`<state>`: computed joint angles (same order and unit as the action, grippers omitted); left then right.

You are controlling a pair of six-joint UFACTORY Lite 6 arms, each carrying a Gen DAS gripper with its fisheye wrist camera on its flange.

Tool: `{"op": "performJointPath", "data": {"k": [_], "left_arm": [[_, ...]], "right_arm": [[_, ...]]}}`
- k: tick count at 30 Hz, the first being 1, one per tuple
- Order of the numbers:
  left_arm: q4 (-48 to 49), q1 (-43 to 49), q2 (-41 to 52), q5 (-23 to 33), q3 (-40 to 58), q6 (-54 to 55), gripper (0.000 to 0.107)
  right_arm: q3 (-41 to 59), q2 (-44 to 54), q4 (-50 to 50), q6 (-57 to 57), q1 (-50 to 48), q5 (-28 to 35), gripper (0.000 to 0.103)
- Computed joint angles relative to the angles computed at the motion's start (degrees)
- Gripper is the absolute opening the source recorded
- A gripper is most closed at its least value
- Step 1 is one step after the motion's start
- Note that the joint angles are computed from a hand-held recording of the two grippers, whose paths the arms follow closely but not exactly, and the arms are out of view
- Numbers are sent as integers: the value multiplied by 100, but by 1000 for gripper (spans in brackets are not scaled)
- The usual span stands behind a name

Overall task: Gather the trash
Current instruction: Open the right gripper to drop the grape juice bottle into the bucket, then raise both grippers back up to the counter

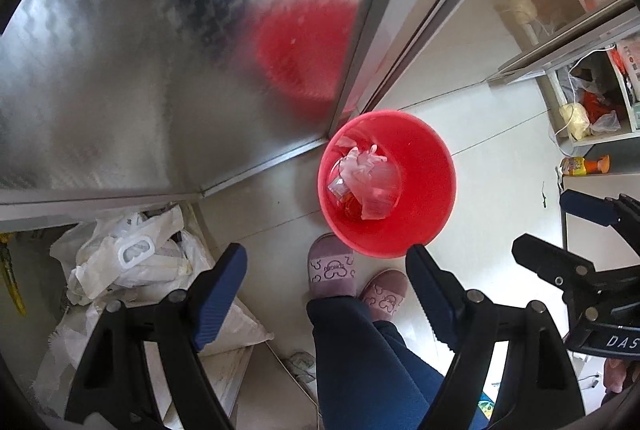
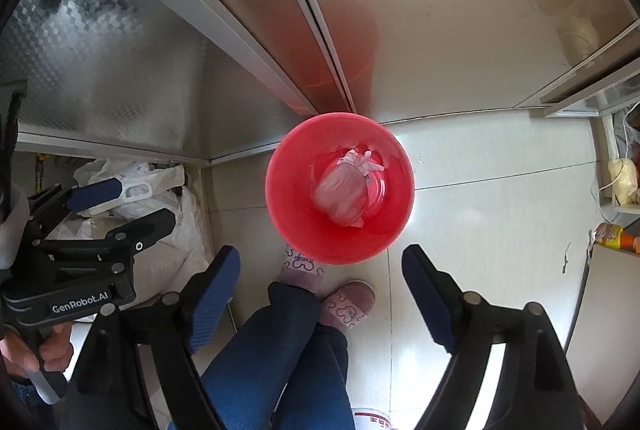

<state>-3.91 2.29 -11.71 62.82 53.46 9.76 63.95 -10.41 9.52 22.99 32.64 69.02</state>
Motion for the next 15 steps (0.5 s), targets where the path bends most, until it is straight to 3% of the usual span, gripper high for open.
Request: {"op": "performJointPath", "data": {"k": [7, 11, 15], "left_arm": [[-103, -179, -157, 573, 609, 5, 81], [-140, -348, -179, 1395, 1579, 56, 81], [-199, -519, 101, 2553, 3234, 83, 81]], "right_arm": [[783, -97, -503, 709, 232, 867, 88], [1801, -76, -790, 1128, 457, 1676, 88], [3671, 321, -1150, 1698, 818, 2937, 91]]}}
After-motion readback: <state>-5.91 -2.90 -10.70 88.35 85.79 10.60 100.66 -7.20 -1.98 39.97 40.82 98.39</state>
